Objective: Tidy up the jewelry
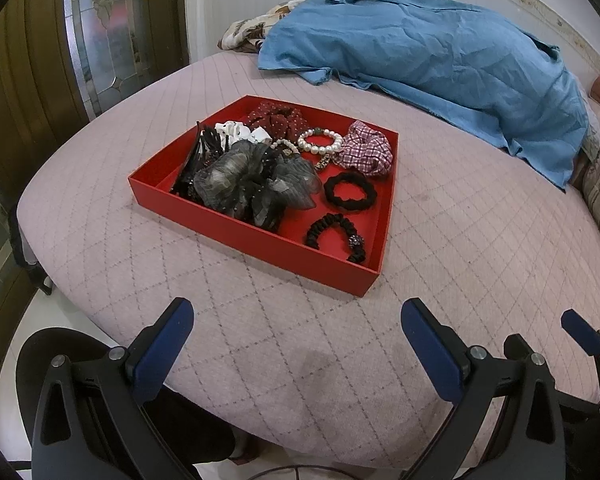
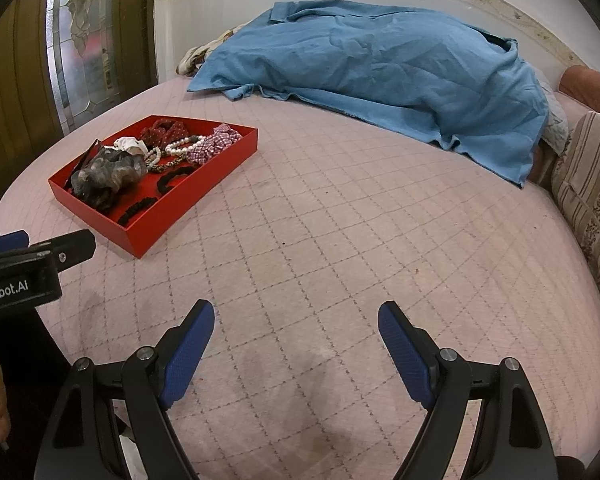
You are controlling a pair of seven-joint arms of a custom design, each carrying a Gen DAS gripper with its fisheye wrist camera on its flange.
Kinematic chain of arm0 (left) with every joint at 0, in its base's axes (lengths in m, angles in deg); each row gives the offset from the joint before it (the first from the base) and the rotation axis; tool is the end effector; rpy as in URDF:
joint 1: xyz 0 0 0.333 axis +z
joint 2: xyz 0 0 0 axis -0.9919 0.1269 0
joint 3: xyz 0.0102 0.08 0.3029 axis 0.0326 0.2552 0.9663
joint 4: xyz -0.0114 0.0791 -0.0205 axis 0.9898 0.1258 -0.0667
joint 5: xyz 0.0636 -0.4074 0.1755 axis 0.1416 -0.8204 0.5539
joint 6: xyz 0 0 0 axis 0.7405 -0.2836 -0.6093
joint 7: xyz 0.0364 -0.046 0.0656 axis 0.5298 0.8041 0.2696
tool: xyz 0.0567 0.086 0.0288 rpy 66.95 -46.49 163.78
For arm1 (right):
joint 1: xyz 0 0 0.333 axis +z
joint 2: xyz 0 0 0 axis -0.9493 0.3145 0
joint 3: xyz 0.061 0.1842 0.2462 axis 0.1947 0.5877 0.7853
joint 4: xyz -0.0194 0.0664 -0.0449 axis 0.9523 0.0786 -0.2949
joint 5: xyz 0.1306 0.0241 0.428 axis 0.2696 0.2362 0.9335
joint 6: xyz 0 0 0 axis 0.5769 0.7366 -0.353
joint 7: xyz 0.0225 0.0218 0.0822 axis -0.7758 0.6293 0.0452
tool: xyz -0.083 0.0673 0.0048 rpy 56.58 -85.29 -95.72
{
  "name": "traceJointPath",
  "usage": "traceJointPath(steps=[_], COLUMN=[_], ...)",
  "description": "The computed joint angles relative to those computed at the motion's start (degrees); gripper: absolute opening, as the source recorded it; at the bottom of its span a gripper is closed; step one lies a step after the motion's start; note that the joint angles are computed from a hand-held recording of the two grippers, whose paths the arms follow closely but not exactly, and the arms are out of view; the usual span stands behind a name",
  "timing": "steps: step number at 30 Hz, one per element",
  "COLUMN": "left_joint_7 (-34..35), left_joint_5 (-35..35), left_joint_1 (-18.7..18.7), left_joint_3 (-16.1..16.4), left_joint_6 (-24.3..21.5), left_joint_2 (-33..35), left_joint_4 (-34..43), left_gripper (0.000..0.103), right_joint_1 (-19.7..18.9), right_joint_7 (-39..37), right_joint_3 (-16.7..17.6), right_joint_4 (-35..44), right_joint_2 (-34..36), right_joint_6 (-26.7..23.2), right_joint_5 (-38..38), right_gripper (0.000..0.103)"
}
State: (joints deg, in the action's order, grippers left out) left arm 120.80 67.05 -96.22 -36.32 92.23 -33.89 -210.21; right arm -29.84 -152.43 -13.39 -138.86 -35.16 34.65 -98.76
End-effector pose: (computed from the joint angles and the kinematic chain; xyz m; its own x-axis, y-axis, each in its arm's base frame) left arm 0.4259 -0.3206 0.4516 -0.1205 -0.9917 0.0448 -0.7647 0.0640 -0.6412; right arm 0.3708 0.5062 0.4111 -0.1435 -0.9860 0.0844 -0.7103 0.0432 -0.7026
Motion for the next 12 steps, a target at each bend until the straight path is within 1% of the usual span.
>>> traceJointPath(steps=[5,8,12], left_joint_7=[0.40,-0.57,0.85], left_joint_5=[-0.63,1.15,1.24], left_joint_1=[0.27,1.32,0.67], left_joint_3=[0.77,0.01,0.31], left_joint_6=[0.27,0.02,-0.24], left_joint_2=[0.33,0.30,1.03], left_joint_4=[0.46,1.19,2.46], left_gripper=[0.103,0.103,0.103], right_joint_1=[-0.18,-0.41,-1.14], right_joint_7=[-0.20,0.19,1.05], right_joint_3=[-0.07,-0.02,-0.03], right_joint_4=[-0.49,-1.18,-2.51], right_joint_2=[-0.42,-1.02,-2.07], right_joint_6=[0.80,1.36,2.90], right_joint_5=[0.11,-0.15,0.20], right_gripper=[0.088,0.088,0.088])
